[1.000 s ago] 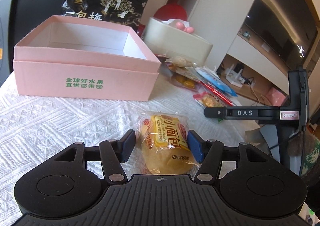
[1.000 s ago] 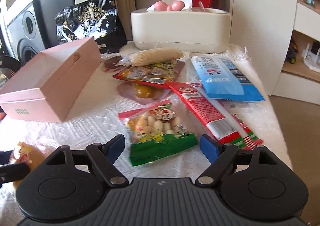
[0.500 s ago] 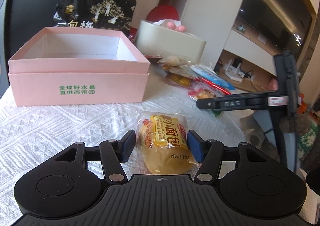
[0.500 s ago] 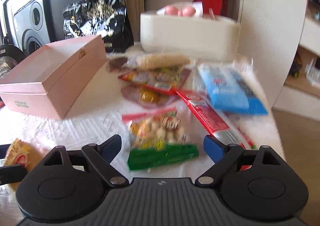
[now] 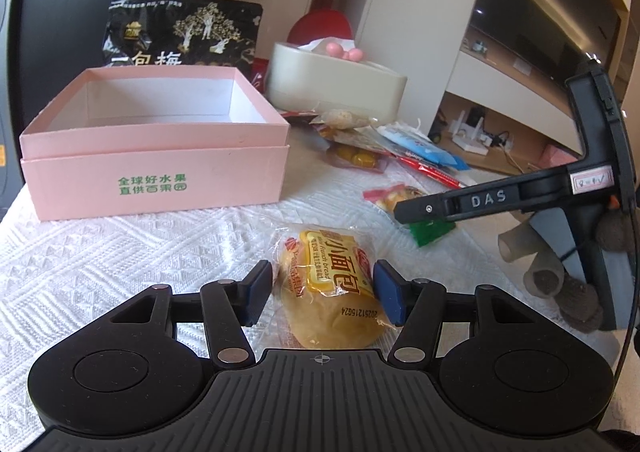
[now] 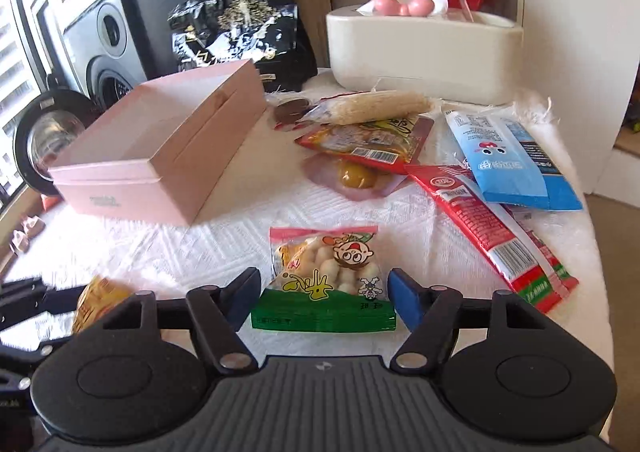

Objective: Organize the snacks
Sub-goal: 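Grasp the green-and-white snack packet with the right gripper while the left gripper holds the bun, then carry the bun and green packet into the pink box and open both grippers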

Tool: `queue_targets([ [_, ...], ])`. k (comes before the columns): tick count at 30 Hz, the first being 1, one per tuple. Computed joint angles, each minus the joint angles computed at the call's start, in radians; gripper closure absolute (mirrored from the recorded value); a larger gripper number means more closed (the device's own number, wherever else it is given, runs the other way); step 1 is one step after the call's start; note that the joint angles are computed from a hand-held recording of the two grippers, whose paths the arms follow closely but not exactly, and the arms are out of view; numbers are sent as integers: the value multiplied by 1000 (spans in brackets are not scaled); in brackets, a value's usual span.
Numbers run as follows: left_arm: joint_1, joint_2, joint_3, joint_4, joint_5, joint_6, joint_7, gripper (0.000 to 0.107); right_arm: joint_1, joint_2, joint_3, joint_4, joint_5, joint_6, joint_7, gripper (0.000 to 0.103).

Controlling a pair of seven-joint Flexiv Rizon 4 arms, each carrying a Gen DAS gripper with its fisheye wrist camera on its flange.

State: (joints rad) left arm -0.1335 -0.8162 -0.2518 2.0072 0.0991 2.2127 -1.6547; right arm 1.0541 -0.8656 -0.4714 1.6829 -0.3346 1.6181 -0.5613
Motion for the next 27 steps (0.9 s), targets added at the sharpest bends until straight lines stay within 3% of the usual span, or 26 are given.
queue_targets([
  [1,-8,2,6,0,-7,0,2,45,56,-14,-68,4,8,-21,31,21],
  [3,-23,4,20,1,-18,3,11,45,120,-41,-149,-8,16,-76,102,17],
  [5,-24,3,20,0,-21,2,14,45,95,-43,-122,-31,-1,-102,129,17],
  [8,-16,1,13,1,-16,4,11,45,-3,-33,7,-75,-12,-122,73,17],
  [10,-16,1,13,2,-16,5,11,45,-9,-34,4,-74,-79,-128,110,18],
  [17,-64,8,51,5,-55,16,44,45,-40,-45,11,-76,-145,-69,147,18],
  [18,-68,9,53,6,-60,17,47,45,-28,-50,-8,-73,-144,-61,155,21],
  [20,-65,8,48,7,-63,17,47,45,1,-48,-40,-63,-145,-64,159,41],
  [23,-73,11,53,9,-75,15,53,45,-13,-14,-7,-31,-147,-28,126,46],
  [27,-94,19,66,21,-107,23,56,47,96,31,-106,78,-103,58,92,48],
])
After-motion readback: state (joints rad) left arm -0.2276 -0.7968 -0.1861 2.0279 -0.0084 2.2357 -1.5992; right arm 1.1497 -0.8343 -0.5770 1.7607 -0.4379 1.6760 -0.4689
